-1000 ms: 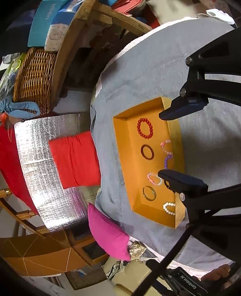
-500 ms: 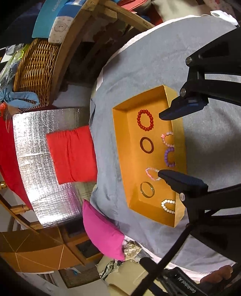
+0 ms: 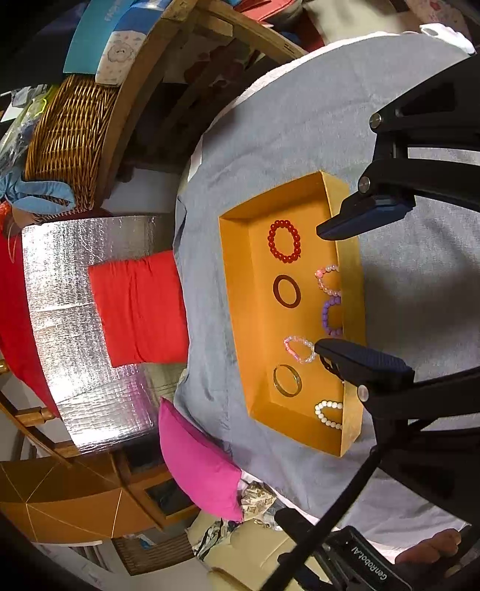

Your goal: Organize jewelry

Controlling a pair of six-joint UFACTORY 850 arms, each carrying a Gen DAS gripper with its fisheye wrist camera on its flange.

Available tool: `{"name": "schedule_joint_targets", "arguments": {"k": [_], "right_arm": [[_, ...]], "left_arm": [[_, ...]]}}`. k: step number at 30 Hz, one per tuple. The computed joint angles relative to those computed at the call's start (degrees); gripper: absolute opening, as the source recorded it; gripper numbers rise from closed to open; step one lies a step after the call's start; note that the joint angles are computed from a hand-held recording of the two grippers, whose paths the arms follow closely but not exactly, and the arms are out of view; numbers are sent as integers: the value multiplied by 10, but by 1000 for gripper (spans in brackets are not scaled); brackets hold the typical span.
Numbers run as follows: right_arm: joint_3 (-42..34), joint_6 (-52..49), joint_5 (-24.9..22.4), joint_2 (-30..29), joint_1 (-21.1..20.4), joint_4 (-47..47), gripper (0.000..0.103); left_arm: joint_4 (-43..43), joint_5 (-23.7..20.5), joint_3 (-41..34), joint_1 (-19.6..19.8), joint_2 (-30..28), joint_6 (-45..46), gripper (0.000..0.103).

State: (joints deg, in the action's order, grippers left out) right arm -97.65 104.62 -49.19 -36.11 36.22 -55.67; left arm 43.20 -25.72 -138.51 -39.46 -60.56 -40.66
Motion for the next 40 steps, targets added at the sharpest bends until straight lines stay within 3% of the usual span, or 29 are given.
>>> {"name": "schedule_joint_targets", "arguments": {"k": [32, 36, 40], "right_arm": [[-18, -15, 8, -20, -8, 24, 59], [-16, -17, 11, -20, -8, 26, 59], [34, 37, 46, 3, -5, -7, 59]], "left_arm": [[-15, -16, -23, -2, -15, 25, 94], [-34, 4, 2, 1, -3, 43, 94], [-109, 82, 107, 10, 44, 91, 94]]}}
